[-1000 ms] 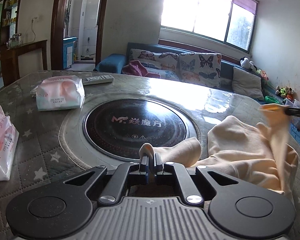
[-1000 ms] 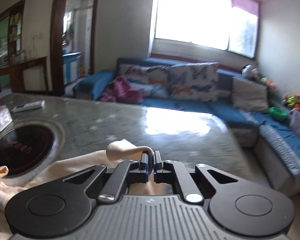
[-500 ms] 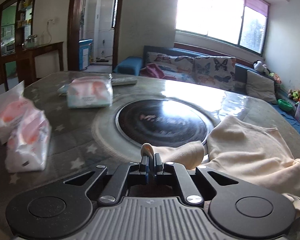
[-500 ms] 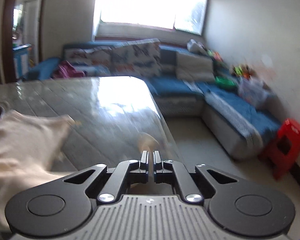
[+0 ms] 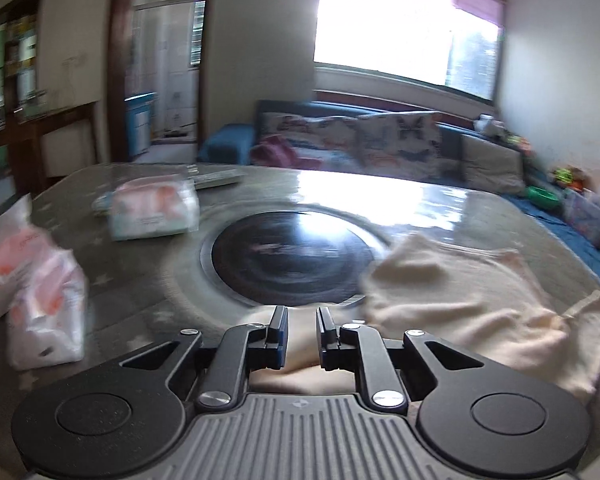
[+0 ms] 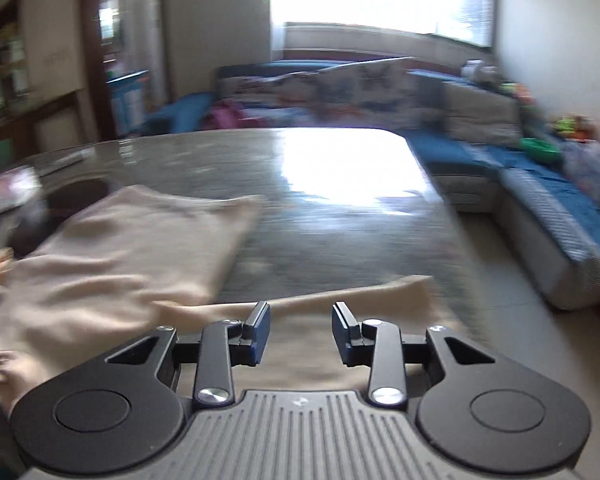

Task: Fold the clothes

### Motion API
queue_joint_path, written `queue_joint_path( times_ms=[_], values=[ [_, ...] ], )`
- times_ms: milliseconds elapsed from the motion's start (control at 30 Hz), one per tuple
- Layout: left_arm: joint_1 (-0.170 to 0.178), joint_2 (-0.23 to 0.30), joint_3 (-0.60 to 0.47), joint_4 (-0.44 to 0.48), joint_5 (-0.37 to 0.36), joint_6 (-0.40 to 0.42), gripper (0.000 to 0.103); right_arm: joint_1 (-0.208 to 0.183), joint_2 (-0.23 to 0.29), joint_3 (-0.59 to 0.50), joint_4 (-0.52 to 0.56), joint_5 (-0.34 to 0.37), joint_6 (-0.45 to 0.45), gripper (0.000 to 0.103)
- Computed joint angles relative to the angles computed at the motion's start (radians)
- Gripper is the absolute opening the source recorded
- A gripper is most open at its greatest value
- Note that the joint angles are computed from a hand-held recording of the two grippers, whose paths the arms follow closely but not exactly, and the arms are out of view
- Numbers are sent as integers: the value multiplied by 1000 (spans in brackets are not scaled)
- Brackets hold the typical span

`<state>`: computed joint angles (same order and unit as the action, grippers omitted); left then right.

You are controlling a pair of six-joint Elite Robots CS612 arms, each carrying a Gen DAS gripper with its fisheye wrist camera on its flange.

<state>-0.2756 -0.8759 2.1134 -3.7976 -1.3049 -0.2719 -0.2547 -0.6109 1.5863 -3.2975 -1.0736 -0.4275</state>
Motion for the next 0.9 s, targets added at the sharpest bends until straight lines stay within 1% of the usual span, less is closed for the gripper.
queue_joint_path(
  times_ms=[33,100,233,267,400,500,533,600,733,800,900],
  values=[
    [-2,3,-5,0,-32,16,16,6,1,-2,12,22,-11,41],
    [-7,12,-21,9,-96,47,16,21,3,-6,31,49,-45,41],
    [-16,36,-58,55,-211,87,16,49,15,-16,46,67,-111,44],
    [-17,43,-67,67,-245,95,16,53,17,-19,52,64,-124,44],
    [-25,62,-95,114,-321,129,16,67,20,-26,115,24,-194,44],
    [-23,70,-106,152,-382,162,16,65,13,-12,142,-22,-233,47],
    [-22,71,-107,164,-397,173,16,60,11,-6,145,-25,-240,49],
    [-18,70,-105,190,-426,201,16,53,2,5,159,-30,-250,53],
    [-13,68,-112,231,-437,226,17,42,-14,7,204,-25,-253,54],
    [-3,66,-122,233,-435,216,17,40,-18,-2,228,-14,-245,54],
    [10,64,-149,239,-403,180,19,38,-17,-32,261,18,-211,54]
  ],
)
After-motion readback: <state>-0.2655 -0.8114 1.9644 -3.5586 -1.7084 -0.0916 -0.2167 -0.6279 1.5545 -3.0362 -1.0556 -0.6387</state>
